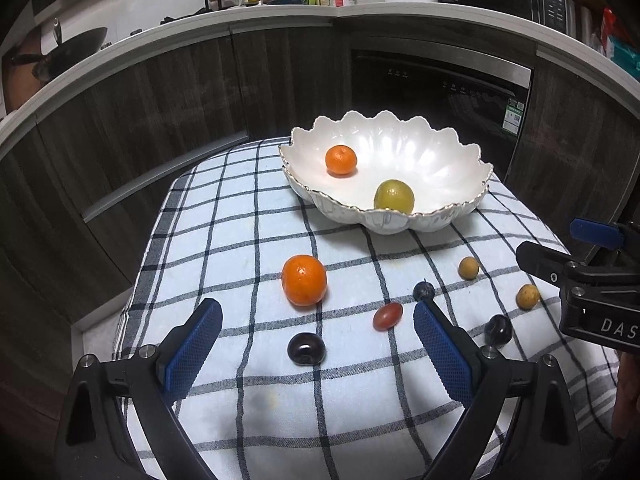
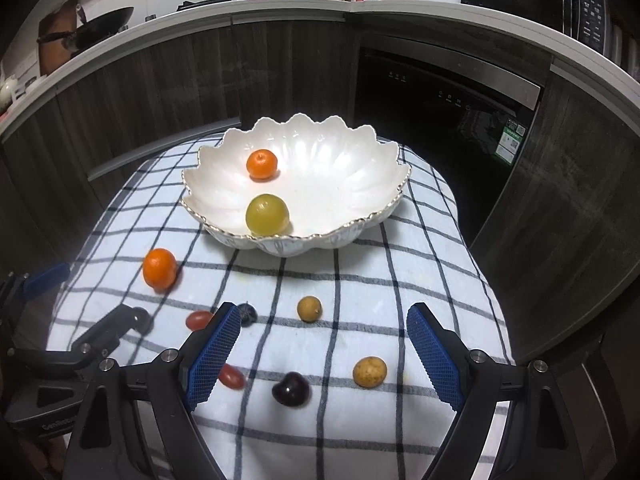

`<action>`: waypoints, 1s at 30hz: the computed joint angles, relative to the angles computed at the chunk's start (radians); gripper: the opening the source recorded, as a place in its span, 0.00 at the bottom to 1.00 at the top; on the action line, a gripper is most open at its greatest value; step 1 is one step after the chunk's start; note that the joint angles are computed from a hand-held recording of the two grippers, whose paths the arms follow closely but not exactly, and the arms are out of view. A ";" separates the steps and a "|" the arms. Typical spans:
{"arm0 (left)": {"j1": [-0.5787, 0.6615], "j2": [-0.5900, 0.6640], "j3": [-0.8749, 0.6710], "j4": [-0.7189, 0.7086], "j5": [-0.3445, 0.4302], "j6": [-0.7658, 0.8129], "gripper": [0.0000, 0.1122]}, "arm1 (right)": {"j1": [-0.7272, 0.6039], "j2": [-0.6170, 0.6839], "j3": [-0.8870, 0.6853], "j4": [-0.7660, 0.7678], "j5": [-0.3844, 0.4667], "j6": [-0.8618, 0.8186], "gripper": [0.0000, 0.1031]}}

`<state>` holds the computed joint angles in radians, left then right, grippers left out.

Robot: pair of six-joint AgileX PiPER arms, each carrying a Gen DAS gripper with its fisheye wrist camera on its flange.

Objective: Organize fruits
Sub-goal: 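Close the left tool on a dark plum while the right tool grasps another dark plum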

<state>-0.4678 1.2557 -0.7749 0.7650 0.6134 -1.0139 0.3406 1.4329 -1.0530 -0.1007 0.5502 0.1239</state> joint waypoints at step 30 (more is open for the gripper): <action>0.026 0.080 0.143 0.297 -0.112 -0.336 0.66 | 0.084 0.023 0.176 -0.151 -0.142 0.201 0.58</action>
<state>-0.4413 1.3354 -0.6318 1.0622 0.5014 -1.3500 0.4246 1.4563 -0.8770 -0.2514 0.4079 0.3247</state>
